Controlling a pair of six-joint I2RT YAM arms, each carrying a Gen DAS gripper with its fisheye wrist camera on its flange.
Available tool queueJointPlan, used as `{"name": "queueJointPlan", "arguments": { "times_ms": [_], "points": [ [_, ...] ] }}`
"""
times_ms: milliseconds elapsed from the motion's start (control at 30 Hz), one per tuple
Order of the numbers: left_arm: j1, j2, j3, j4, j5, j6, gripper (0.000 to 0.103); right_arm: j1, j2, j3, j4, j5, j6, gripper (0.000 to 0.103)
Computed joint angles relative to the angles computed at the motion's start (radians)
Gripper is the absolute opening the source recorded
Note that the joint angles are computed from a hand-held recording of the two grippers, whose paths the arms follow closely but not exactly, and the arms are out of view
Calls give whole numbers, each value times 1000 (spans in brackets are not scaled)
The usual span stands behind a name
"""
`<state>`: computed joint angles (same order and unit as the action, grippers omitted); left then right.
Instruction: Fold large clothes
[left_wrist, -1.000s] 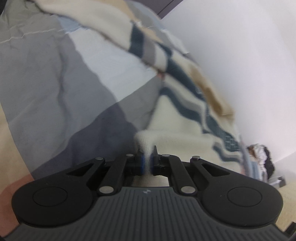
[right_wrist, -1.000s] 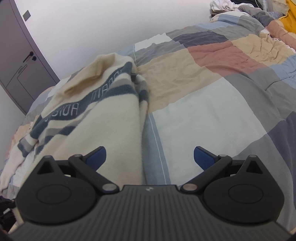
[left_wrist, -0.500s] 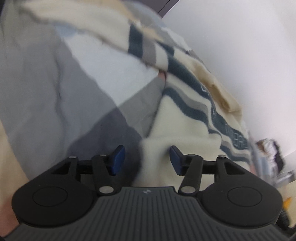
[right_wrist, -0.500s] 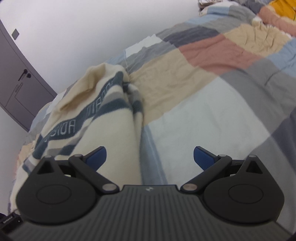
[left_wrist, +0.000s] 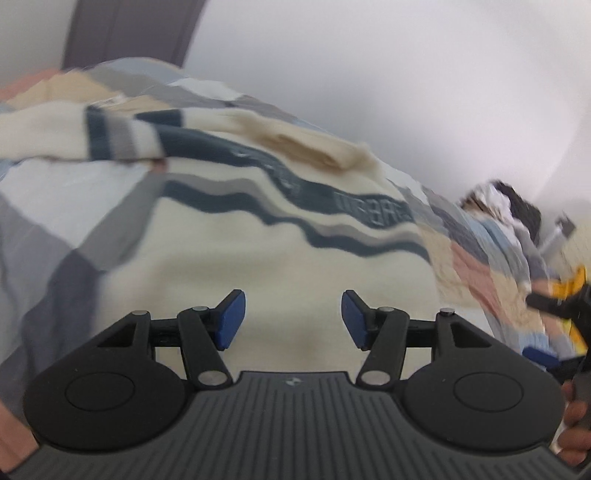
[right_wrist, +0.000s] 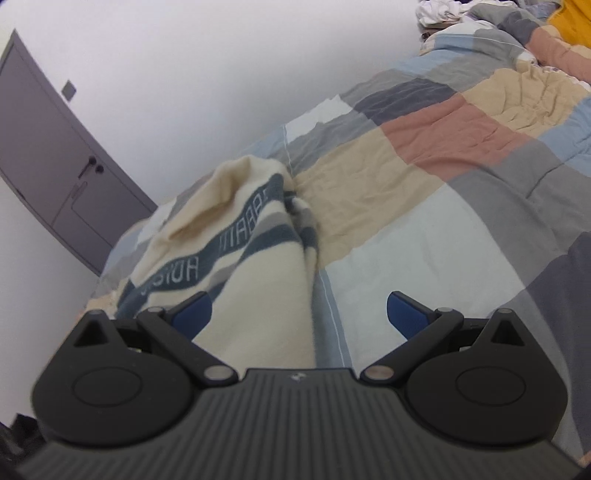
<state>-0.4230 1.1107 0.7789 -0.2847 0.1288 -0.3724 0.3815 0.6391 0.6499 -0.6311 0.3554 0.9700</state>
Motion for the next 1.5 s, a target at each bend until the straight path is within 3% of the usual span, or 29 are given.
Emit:
{"name": "queueJointPlan", "arguments": {
  "times_ms": [100,267,433,567,767,933,1000,1067,1167,1333,1500],
  "points": [
    [-119,-27,-5,10,-113,31,63,-65,-66,-20,-4,-34,-15,103],
    [-227,-5,29,11,-83,59,63,-209,-126,-61,12,-154,-39,103],
    [-296,146,78,30,67,33,54,-347,-181,-101,34,-270,-84,103],
    [-362,290,131,43,36,35,52,-511,-194,-143,68,-427,-97,103],
    [-463,431,245,-20,-95,197,59,-620,-211,-161,67,-503,-93,103],
    [-556,510,289,-43,-266,318,60,-633,-217,-164,68,-511,-82,103],
    [-593,510,279,-40,-355,342,50,-639,-215,-166,67,-512,-84,103],
    [-605,489,261,-29,-399,328,30,-637,-206,-165,66,-499,-89,103],
    [-567,405,225,-26,-349,274,16,-637,-191,-171,70,-500,-92,103],
    [-435,214,235,-125,-199,210,14,-532,-157,-168,85,-438,-93,103],
    [-186,91,226,-167,-2,134,14,-377,-83,-162,131,-328,-76,103]
  ]
}}
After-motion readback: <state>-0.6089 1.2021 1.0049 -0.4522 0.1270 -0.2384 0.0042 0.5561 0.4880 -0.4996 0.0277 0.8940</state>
